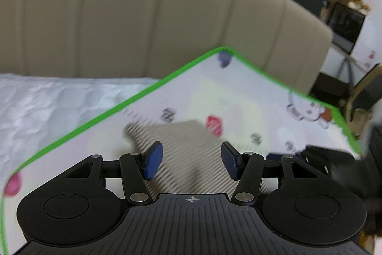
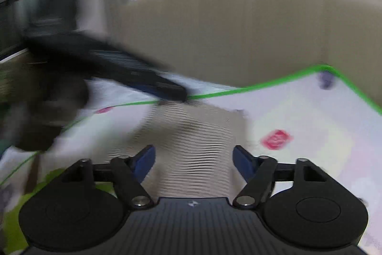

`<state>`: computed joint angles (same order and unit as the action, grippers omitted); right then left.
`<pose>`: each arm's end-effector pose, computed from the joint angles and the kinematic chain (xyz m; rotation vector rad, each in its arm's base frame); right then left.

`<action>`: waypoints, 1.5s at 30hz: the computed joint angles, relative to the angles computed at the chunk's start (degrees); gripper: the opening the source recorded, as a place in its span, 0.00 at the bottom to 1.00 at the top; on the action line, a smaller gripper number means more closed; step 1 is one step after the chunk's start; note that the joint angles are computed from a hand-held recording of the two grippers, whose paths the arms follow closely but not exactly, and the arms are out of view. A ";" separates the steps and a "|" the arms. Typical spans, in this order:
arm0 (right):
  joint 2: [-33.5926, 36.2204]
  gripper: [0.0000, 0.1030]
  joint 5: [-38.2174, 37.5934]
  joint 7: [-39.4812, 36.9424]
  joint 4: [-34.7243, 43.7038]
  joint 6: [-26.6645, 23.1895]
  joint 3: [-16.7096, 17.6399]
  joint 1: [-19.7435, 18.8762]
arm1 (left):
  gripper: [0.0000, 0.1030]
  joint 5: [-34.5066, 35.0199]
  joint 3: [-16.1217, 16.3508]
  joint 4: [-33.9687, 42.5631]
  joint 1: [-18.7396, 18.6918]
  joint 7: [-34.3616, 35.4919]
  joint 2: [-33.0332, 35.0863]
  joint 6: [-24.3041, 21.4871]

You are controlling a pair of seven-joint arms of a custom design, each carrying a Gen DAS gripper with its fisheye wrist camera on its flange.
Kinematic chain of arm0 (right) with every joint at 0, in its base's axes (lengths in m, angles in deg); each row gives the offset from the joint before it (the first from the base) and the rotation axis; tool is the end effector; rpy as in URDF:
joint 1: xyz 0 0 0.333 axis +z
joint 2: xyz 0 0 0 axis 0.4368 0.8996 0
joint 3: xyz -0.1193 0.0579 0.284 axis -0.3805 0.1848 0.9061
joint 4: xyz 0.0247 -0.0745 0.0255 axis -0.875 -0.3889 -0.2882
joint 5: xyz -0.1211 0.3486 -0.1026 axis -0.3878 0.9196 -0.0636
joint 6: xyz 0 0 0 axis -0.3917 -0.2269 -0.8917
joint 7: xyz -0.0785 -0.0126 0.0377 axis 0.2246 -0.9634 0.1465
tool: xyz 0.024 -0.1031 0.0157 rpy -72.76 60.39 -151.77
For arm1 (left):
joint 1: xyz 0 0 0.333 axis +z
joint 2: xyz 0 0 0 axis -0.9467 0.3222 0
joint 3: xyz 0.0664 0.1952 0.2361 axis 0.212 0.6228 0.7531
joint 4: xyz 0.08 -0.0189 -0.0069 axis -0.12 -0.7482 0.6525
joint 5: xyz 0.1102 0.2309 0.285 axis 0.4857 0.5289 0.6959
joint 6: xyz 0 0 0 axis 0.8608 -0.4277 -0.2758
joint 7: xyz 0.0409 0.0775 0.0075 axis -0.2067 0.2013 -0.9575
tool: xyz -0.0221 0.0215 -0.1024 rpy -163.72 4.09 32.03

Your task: Fold clothes

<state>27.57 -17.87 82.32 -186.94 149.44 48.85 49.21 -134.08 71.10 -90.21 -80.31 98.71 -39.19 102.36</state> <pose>0.5017 0.3277 0.5265 -1.6147 1.5327 -0.7665 0.5755 -0.1960 0.5711 -1.3697 2.2743 -1.2976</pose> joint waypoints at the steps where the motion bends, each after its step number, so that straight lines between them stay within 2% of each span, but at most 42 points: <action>1: 1.91 0.66 6.64 -6.17 1.02 0.32 0.71 0.08 | 0.57 2.96 0.00 1.64 -0.27 -3.53 1.94 -0.54; 2: 3.92 0.66 11.05 -10.45 2.22 0.20 1.83 -0.15 | 0.56 5.87 0.00 3.40 -0.53 -7.02 3.91 -1.24; 3: 5.49 0.67 11.43 -13.32 3.49 -2.16 1.22 1.63 | 0.54 9.35 0.16 5.05 -0.83 -10.91 5.90 -1.88; 5: 8.97 0.78 9.06 -16.17 6.33 -6.76 0.70 4.41 | 0.52 16.97 0.98 7.48 -1.47 -18.91 9.58 -2.86; 6: 9.88 0.86 8.35 -18.60 7.42 -8.56 0.49 5.63 | 0.51 17.12 0.60 7.11 -0.98 -19.22 9.98 -2.35; 8: 10.96 0.89 8.09 -21.70 8.89 -11.00 -0.03 7.41 | 0.50 14.52 -0.71 4.87 0.51 -16.37 8.87 -0.63; 11: 8.03 0.88 8.89 -18.40 5.84 -6.73 -1.21 7.15 | 0.51 15.29 -0.93 2.29 0.60 -16.24 6.63 0.81; 13: 4.95 0.89 8.93 -13.96 2.82 -3.90 -1.60 6.64 | 0.51 15.68 -0.77 -0.69 0.32 -17.63 4.23 3.46; 14: 2.95 0.89 9.02 -11.19 0.85 -3.07 -1.48 6.30 | 0.51 15.54 -0.71 -2.70 0.17 -18.50 2.51 5.01; 15: 1.08 0.94 9.30 -8.83 -1.05 -2.69 -1.12 5.87 | 0.53 15.93 -0.63 -5.29 -0.13 -19.72 0.41 6.82; 17: -3.60 0.99 9.12 -1.86 -6.02 -2.54 -0.03 4.80 | 0.75 19.44 -0.50 -12.77 -0.74 -24.43 -5.52 10.91; 19: -7.75 0.99 9.98 3.88 -10.73 -4.18 1.74 3.71 | 0.83 23.99 -1.04 -19.77 -0.49 -30.32 -11.53 13.58; 22: -13.64 1.00 13.50 10.25 -17.16 -7.10 4.63 2.44 | 0.88 25.12 -1.27 -30.28 -1.12 -35.75 -21.76 10.88; 25: -18.21 1.00 17.23 13.41 -21.69 -11.66 8.02 2.08 | 0.93 24.17 -0.51 -38.17 -3.42 -38.43 -30.34 4.67; 27: -20.10 1.00 17.01 14.76 -22.74 -17.49 11.05 2.07 | 0.94 24.59 -0.46 -42.14 -5.17 -37.83 -34.56 2.50; 29: -21.10 1.00 18.27 15.13 -22.92 -27.07 14.24 3.46 | 1.00 26.89 -1.74 -43.96 -5.46 -37.12 -36.62 2.44; 31: -17.68 1.00 19.53 14.96 -20.17 -33.00 14.93 4.36 | 1.00 28.87 -3.60 -43.99 -4.77 -39.48 -37.22 1.20; 37: -17.07 1.00 16.49 17.81 -21.19 -32.10 12.82 6.16 | 1.00 38.72 -10.85 -46.21 -1.48 -48.31 -38.58 2.67; 45: -16.27 1.00 13.49 20.17 -20.83 -33.11 12.45 7.37 | 1.00 44.13 -11.62 -45.14 -0.96 -56.82 -36.89 2.57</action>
<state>11.30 -4.38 102.49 -207.77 116.34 61.30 56.58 -89.95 59.48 -135.34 -81.27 41.89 -76.09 104.94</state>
